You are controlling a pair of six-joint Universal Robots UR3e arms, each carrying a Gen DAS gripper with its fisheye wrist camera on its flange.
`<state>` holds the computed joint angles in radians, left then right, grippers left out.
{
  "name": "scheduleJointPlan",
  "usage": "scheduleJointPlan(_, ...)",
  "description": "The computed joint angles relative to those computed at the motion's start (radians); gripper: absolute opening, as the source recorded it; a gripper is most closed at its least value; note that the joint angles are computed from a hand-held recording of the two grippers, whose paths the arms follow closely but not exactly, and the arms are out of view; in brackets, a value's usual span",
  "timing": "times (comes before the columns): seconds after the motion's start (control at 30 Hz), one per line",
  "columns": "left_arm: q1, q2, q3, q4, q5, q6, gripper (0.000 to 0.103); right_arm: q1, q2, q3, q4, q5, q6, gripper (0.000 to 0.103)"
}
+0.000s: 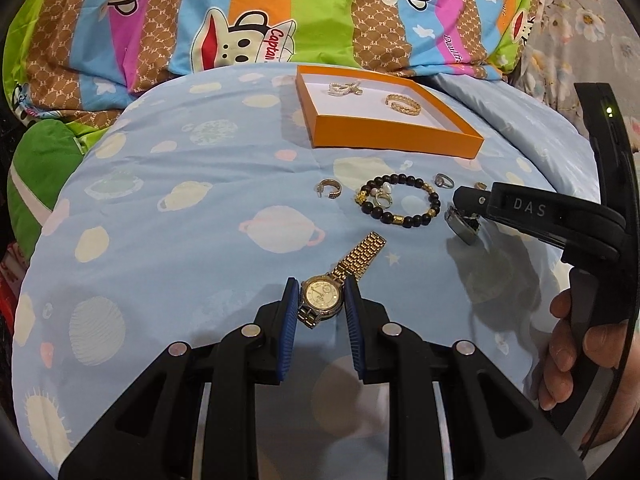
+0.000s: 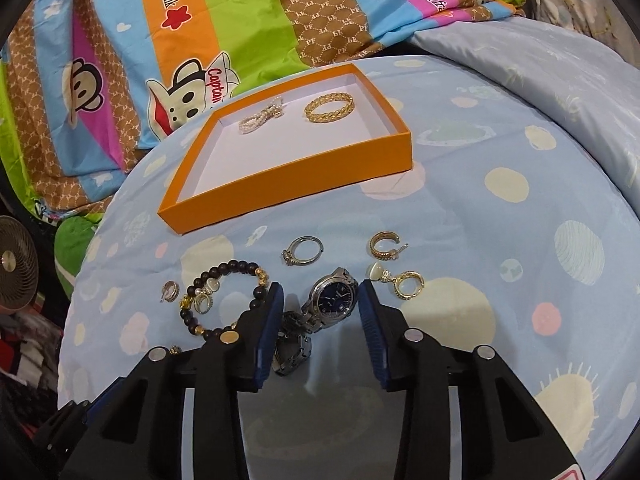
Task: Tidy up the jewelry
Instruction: 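Grasp the silver wristwatch with the right tool while the left tool holds the gold watch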
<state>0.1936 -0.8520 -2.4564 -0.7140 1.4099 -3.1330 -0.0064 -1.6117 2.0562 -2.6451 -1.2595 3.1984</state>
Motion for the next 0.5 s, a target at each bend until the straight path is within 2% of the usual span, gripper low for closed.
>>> scheduleJointPlan(0.27,0.013,0.005,-0.001,-0.007,-0.017,0.013,0.022,-0.014,-0.061,0.054,0.008,-0.002,0.007,0.032)
scheduleJointPlan(0.43,0.007,-0.001,-0.001,0.000,-0.015,0.011,0.022,0.005,-0.031,0.019,0.018,-0.023,0.017,0.032)
scheduleJointPlan(0.5,0.009,-0.001,-0.001,-0.001,-0.019,0.012,0.022,0.018,-0.022,0.014,0.011,-0.039,0.015,0.025)
